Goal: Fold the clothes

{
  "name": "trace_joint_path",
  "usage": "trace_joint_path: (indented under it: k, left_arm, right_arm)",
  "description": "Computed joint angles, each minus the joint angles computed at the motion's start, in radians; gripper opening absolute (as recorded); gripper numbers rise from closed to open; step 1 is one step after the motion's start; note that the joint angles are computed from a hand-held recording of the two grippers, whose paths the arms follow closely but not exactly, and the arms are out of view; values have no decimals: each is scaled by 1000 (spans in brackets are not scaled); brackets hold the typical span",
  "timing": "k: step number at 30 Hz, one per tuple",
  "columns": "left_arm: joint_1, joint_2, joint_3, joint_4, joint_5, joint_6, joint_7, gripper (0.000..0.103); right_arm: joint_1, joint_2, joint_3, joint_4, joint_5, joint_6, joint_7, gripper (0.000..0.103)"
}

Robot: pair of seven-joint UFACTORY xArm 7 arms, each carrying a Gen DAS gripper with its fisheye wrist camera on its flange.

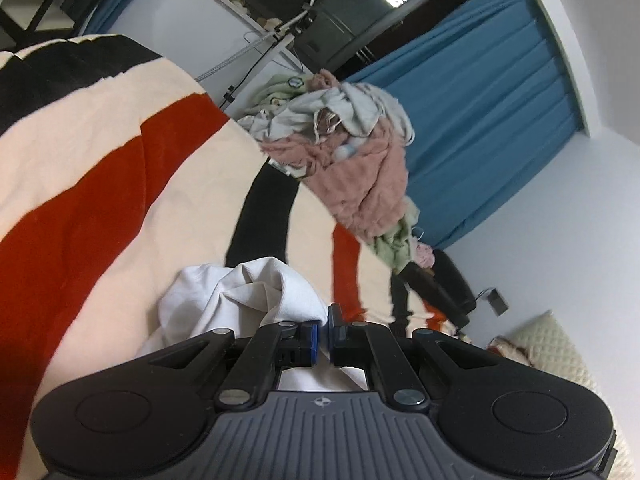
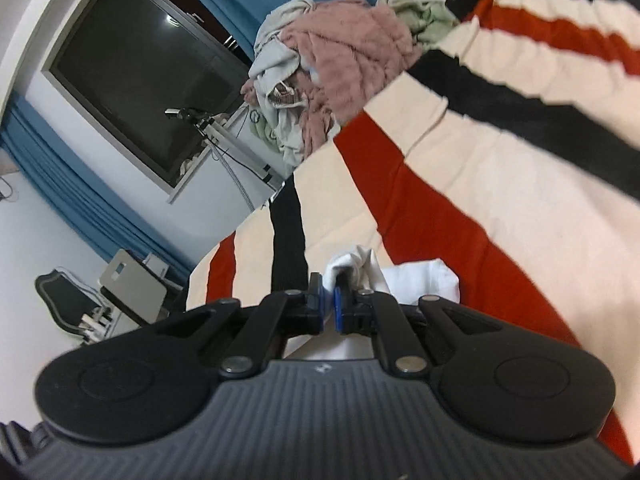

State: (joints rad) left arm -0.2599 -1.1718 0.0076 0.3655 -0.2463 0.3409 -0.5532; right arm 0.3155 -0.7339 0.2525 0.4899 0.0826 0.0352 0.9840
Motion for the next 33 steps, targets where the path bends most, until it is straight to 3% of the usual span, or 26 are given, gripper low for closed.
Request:
trace_joint_path:
  k: [5,6,7,8,9,10,11,15,17,19,21,26,30,33]
  left_arm:
    - [-25,87,21,16,25,-77,69,7]
    - [-21,106,19,27,41,-68,90,11]
    - [-16,125,16,40,57,-54,112,21]
    - [-25,137,22,49,61,-38,131,30]
    - [-32,136,26,49,60,-34,147,53]
    - [-39,133,29,46,58,-31,161,73]
    - [-29,127,16,41,63,-38,168,78]
    - [16,132,-29,58,97,19,189,82]
    - [23,158,-34,64,107,45,203,82]
    - [32,189,-41,71,122,77,222,81]
    - [42,215,-59,72,143,93,244,81]
    - [69,188,-116,51,192,95,255,81]
    - [49,109,-109,49,185,151,249,81]
    - [22,-3,-111,46,172,245,245,81]
  right_arm:
    - [25,79,-38,11,-10,-67,-45,11]
    - [36,93,-52,17,-16,-82,-66,13]
    - [56,104,-72,23,-19,-90,-87,20]
    - [81,114,-94,28,-20,-93,-110,42]
    - [107,124,-116,34,-20,-96,-135,57]
    - [117,128,-121,30,-18,-117,-149,83]
    - [119,129,-116,22,-16,-145,-159,87]
    - [151,149,-132,60,-56,-66,-265,86]
    - [92,177,-74,92,-79,-6,-297,67]
    - [3,214,9,129,-126,56,-313,57]
    - [-37,253,48,151,-156,95,-317,48]
    - [-81,231,98,138,-204,106,-287,48]
    - [-41,141,81,117,-192,153,-280,51]
    - [4,48,68,88,-171,203,-282,51]
